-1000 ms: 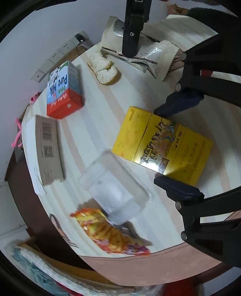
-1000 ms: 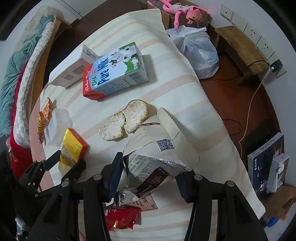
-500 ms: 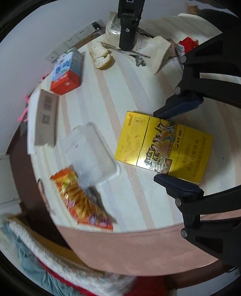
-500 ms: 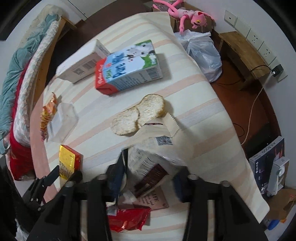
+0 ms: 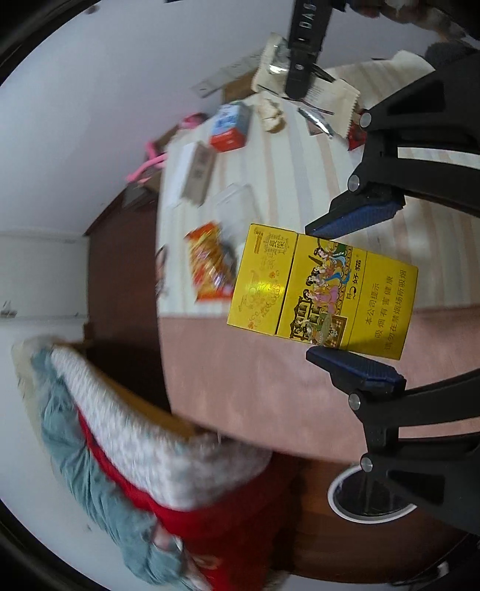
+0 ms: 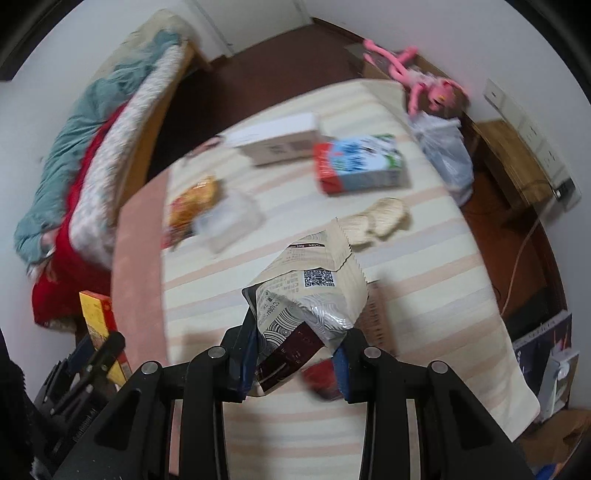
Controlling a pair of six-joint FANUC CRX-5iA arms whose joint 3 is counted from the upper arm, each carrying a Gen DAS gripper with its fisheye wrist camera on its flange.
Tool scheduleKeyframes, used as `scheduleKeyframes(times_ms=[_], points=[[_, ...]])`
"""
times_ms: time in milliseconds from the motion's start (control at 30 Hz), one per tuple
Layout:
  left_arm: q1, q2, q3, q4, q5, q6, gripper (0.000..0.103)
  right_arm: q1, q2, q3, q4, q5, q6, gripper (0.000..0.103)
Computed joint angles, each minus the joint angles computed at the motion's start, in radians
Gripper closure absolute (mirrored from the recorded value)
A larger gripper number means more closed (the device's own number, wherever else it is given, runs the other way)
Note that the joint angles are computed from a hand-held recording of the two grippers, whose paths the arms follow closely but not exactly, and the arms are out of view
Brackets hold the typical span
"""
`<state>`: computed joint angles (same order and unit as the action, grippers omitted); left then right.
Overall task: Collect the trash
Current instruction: 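Carry the box and snack bag to the bin and open both tools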
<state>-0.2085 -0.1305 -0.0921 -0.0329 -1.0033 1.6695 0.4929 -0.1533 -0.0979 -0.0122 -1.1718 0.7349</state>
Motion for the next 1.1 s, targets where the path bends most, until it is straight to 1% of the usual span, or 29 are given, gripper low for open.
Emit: scheduleKeyframes(times_ms=[167,300,467,500,567,600,700,800,933,1033,1067,1100], points=[[0.142,-0.131,-0.063,0.076,0.015,-0.064,0.047,0.124,-0.010,0.042,0.043,-0.001,-0.031,0.067],[0.283,-0.231,-0.109,0.141,0.010,-0.149,0.047,0.237,0.029,0.119,0.054,0.005,-0.031,0.067],[0.552,-0.329,-0.175,0.276,-0.027,-0.329,0.047,0.363,0.128,0.244,0.034,0.027,-0.015,0.067],[0.635,-0.343,-0.193,0.323,-0.044,-0.384,0.047,0.390,0.166,0.285,0.023,0.027,0.000,0.067],[0.758,-0.348,-0.219,0.385,-0.077,-0.465,0.047,0.430,0.232,0.354,-0.005,0.030,0.024,0.067],[0.823,-0.342,-0.231,0.412,-0.096,-0.500,0.047,0.445,0.269,0.390,-0.023,0.026,0.037,0.067],[0.958,-0.301,-0.261,0.443,-0.138,-0.566,0.047,0.478,0.396,0.510,-0.094,0.013,0.075,0.067],[1.056,-0.205,-0.271,0.430,-0.168,-0.584,0.047,0.498,0.541,0.650,-0.169,-0.030,0.114,0.067],[1.126,-0.066,-0.260,0.400,-0.187,-0.588,0.047,0.520,0.745,0.856,-0.228,-0.122,0.140,0.067],[1.154,0.057,-0.231,0.394,-0.208,-0.576,0.047,0.528,0.907,1.038,-0.258,-0.213,0.146,0.067],[1.162,0.083,-0.225,0.398,-0.213,-0.575,0.047,0.530,0.952,1.093,-0.264,-0.242,0.145,0.067],[1.166,0.123,-0.211,0.388,-0.217,-0.560,0.047,0.531,1.013,1.173,-0.277,-0.283,0.144,0.067]])
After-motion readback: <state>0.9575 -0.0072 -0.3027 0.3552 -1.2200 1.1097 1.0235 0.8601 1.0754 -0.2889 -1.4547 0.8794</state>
